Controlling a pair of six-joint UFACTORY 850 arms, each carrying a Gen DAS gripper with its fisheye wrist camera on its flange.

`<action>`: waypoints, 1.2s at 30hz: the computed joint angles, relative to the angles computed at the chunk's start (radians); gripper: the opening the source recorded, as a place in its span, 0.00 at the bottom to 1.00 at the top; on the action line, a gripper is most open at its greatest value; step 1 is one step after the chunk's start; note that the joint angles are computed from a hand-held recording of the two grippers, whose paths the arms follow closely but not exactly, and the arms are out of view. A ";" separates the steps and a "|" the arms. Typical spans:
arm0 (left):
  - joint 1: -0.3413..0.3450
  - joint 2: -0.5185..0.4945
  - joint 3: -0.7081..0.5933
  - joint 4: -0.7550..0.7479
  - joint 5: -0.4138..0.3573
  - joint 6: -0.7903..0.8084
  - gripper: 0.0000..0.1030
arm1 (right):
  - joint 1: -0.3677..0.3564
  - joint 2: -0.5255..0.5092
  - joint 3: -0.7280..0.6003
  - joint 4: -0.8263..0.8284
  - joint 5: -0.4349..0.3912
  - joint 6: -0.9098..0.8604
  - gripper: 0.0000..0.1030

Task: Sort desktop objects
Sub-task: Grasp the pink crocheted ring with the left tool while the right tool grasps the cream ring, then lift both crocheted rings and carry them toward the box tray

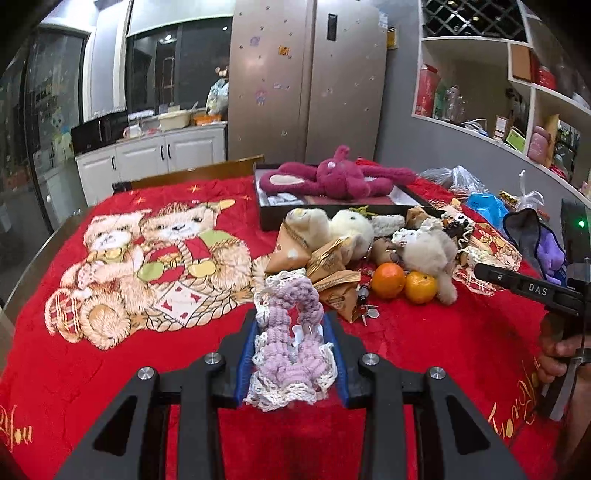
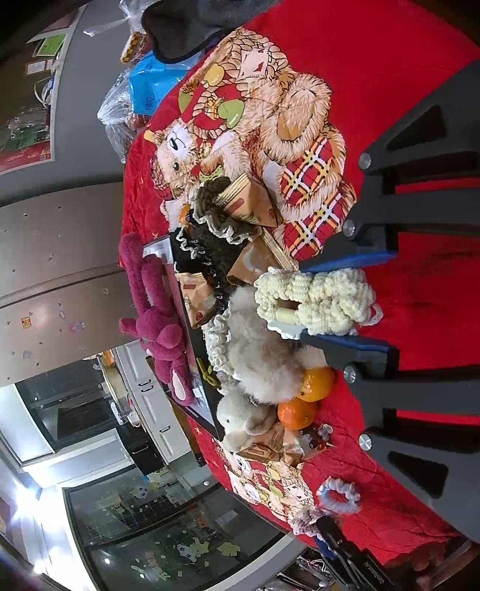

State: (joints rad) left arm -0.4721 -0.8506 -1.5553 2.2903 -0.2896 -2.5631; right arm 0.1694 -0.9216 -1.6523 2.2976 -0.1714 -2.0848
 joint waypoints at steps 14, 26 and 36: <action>-0.018 0.007 0.012 -0.011 -0.044 0.030 0.31 | 0.003 0.041 0.056 0.240 -0.070 -0.271 0.30; -0.041 0.010 0.022 0.017 -0.085 0.028 0.31 | 0.020 0.069 0.098 0.224 -0.132 -0.311 0.30; -0.032 -0.001 0.004 -0.025 -0.057 0.046 0.31 | 0.013 0.079 0.112 0.128 -0.178 -0.226 0.30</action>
State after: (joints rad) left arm -0.5038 -0.8519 -1.5518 2.2654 -0.3466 -2.5176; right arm 0.1819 -0.8422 -1.5408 2.4260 -0.3489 -2.3104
